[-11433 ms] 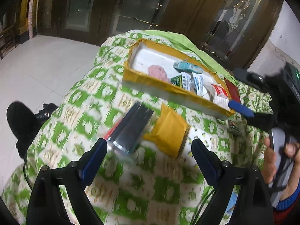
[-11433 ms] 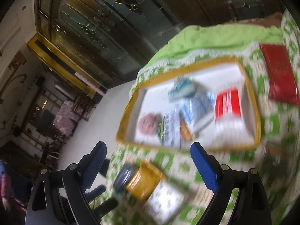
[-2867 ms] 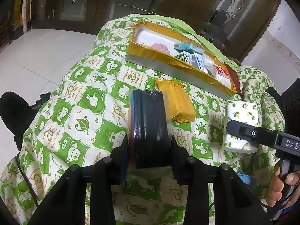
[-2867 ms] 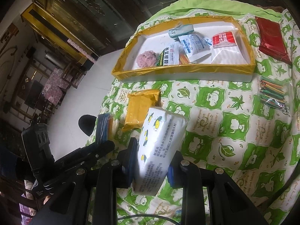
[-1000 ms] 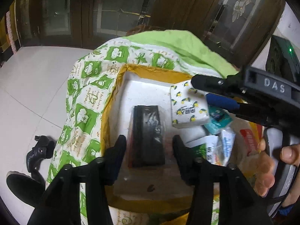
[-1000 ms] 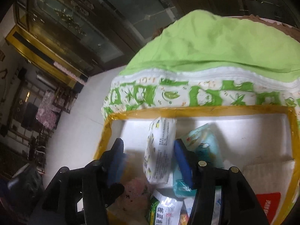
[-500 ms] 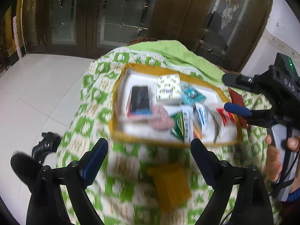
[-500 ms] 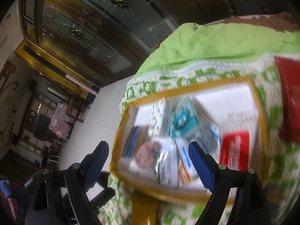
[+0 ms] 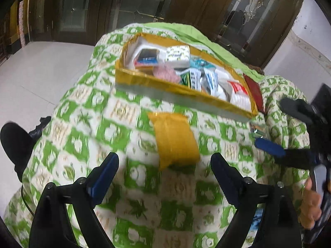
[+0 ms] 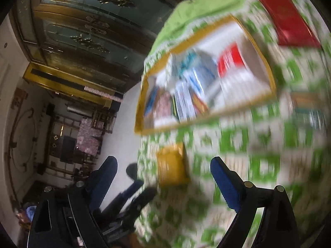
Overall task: Organize soft objects
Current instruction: 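Withdraw both open tools from the tray back over the quilt, then grasp the yellow padded envelope with left tool while right tool grasps blue knitted item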
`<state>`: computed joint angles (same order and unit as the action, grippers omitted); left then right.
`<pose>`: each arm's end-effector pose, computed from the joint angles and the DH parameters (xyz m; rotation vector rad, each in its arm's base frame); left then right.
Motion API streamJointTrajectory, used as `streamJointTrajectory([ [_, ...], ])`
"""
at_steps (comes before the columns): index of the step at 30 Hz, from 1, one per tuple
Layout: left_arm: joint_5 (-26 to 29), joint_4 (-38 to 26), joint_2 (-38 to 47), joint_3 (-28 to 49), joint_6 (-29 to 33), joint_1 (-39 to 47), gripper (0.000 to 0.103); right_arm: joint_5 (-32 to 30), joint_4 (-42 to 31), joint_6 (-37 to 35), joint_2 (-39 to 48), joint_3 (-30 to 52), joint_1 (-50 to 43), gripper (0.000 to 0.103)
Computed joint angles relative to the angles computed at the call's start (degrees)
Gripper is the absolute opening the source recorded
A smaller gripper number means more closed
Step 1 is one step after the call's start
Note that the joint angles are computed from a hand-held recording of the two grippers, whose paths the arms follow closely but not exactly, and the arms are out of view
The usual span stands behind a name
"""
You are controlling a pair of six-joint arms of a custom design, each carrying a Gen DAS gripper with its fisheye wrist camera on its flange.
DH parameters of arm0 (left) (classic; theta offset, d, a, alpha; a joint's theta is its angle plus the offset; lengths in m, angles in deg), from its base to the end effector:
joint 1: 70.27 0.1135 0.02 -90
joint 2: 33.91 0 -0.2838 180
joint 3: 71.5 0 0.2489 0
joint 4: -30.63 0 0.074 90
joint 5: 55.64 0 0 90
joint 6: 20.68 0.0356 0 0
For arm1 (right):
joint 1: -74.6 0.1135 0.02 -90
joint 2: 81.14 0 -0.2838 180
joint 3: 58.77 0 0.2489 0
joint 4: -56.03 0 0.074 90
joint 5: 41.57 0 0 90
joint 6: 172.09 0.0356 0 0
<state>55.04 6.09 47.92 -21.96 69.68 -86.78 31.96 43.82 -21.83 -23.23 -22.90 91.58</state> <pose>0.2350 -0.0828 0.1716 0.5135 2.5138 -0.5700 0.1781 0.0649 0.1997 0.6973 2.2438 1.0383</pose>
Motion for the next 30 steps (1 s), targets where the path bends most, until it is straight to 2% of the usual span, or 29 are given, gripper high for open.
streamJointTrajectory([
  [9,1.1,0.4,-2.8,-4.0,-0.5,1.5,0.09,14.5,-17.5,7.2,-19.7,-3.5,15.7,0.094],
  [17,-0.5,1.0,-2.4,-4.8,-0.2,-0.2,0.09,21.0,-29.6,9.7,-26.4,-3.4,22.5,0.094],
  [24,-0.7,1.2,-2.1,-4.9,-0.2,-0.4,0.09,21.7,-36.2,10.8,-30.0,-3.2,24.4,0.094],
  [30,-0.2,1.5,-2.3,-5.1,0.0,-0.1,0.09,26.9,-42.0,16.1,-28.9,1.0,36.6,0.094],
])
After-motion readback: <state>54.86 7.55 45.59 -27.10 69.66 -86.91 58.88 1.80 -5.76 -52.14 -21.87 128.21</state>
